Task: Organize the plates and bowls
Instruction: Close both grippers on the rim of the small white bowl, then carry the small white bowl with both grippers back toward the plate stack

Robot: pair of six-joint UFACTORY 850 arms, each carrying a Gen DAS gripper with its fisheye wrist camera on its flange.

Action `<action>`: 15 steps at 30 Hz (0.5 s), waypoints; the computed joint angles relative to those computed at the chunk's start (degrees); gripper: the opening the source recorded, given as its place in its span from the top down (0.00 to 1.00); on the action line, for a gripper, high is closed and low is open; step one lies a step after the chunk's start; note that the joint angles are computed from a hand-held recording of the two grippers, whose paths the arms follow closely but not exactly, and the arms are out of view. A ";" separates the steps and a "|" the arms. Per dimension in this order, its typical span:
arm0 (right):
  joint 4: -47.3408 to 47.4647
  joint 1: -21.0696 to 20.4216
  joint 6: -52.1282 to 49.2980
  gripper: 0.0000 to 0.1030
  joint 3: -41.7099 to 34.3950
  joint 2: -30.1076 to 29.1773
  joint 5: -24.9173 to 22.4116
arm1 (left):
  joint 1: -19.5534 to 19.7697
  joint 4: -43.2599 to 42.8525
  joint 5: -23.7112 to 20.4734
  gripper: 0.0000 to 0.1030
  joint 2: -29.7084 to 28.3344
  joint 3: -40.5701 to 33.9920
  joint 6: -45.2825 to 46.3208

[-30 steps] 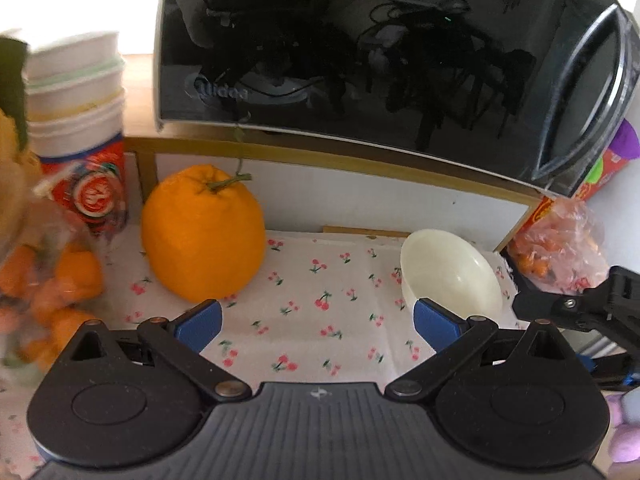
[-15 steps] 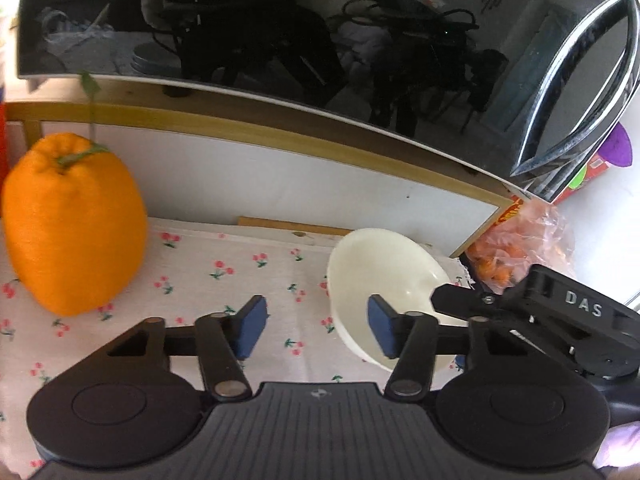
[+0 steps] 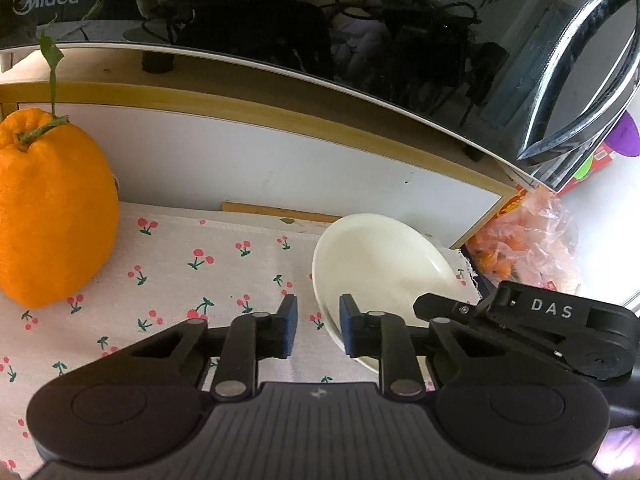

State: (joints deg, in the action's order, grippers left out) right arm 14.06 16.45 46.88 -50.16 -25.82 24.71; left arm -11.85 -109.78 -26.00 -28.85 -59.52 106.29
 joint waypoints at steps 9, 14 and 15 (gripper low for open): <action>4.75 0.87 -5.52 0.82 -0.10 0.10 0.07 | -0.80 -2.45 0.60 0.90 0.05 0.13 2.67; 5.01 1.03 -6.43 0.89 -0.12 0.25 0.34 | -1.41 -5.96 1.27 0.91 0.11 0.37 6.01; 5.86 1.17 -7.59 0.89 -0.19 0.31 0.18 | -1.50 -6.08 1.43 0.91 0.12 0.37 6.24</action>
